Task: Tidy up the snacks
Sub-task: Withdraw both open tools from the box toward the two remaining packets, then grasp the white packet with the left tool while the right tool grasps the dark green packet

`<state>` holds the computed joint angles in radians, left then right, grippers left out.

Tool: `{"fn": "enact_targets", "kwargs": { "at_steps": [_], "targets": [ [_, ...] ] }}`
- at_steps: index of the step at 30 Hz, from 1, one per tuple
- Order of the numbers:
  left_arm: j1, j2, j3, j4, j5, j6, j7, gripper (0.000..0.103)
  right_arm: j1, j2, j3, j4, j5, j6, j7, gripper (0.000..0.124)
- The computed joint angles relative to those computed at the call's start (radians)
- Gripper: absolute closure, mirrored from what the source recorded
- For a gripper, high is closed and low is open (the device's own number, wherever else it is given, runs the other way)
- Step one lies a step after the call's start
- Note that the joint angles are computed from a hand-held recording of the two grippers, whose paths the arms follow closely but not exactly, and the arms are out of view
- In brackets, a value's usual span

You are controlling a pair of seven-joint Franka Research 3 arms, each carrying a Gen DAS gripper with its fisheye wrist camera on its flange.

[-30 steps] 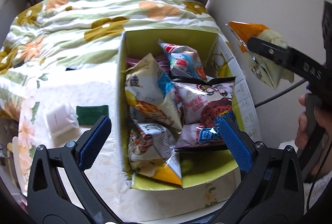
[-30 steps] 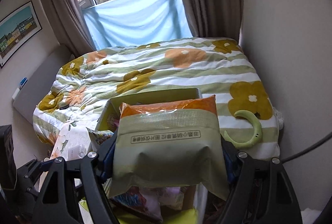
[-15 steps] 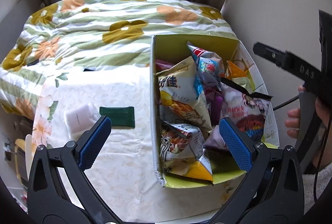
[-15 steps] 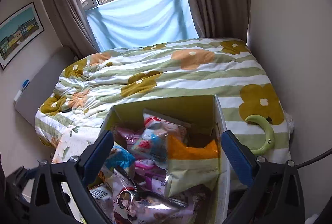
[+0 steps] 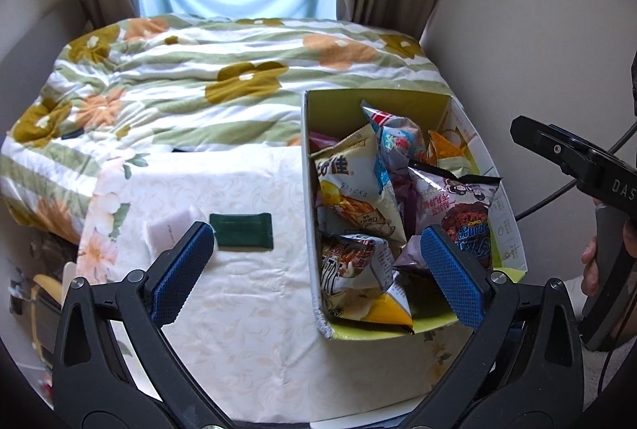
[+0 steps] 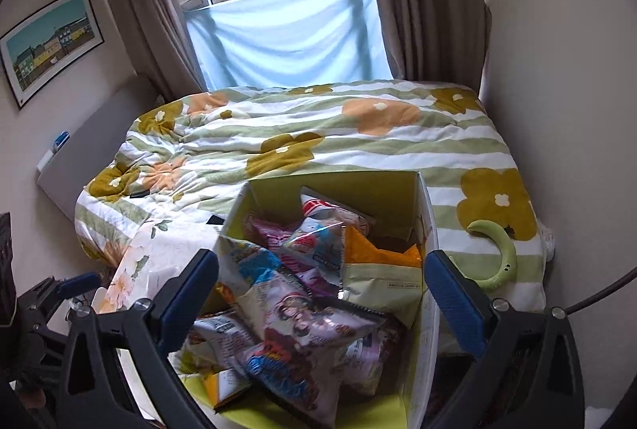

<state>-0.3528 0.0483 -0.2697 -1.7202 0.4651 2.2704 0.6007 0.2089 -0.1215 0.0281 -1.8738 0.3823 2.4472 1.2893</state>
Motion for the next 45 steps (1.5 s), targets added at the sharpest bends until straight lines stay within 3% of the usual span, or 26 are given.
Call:
{"fn": "enact_targets", "kwargs": {
  "at_steps": [5,9,16,24,35,40,45],
  "targets": [
    [0.003,-0.071,-0.004,-0.043,0.031,-0.053,-0.013,0.000,0.025,-0.044,0.006,-0.023,0.056,0.000,-0.035,0.021],
    [0.028,-0.158,0.001,-0.138,0.012,-0.031,0.000,0.000,0.046,-0.081,0.022,-0.058,0.070,0.021,-0.036,0.021],
    [0.086,-0.341,0.047,-0.351,-0.088,0.066,0.124,0.000,0.070,-0.124,0.085,-0.109,-0.039,0.066,0.142,0.021],
    [0.110,-0.450,0.169,-0.513,-0.306,0.151,0.486,0.000,0.101,-0.094,0.175,-0.109,-0.250,0.092,0.465,0.021],
    [0.119,-0.380,0.309,-0.533,-0.611,0.163,1.071,0.000,0.201,0.038,0.232,-0.059,-0.569,0.109,0.936,0.021],
    [0.153,-0.286,0.301,-0.516,-0.682,0.203,1.254,0.000,0.267,0.127,0.207,-0.038,-0.703,0.110,1.077,0.021],
    [0.182,-0.170,0.258,-0.512,-0.771,0.313,1.391,0.000,0.319,0.202,0.158,-0.057,-0.786,0.161,1.203,0.021]
  ]
}}
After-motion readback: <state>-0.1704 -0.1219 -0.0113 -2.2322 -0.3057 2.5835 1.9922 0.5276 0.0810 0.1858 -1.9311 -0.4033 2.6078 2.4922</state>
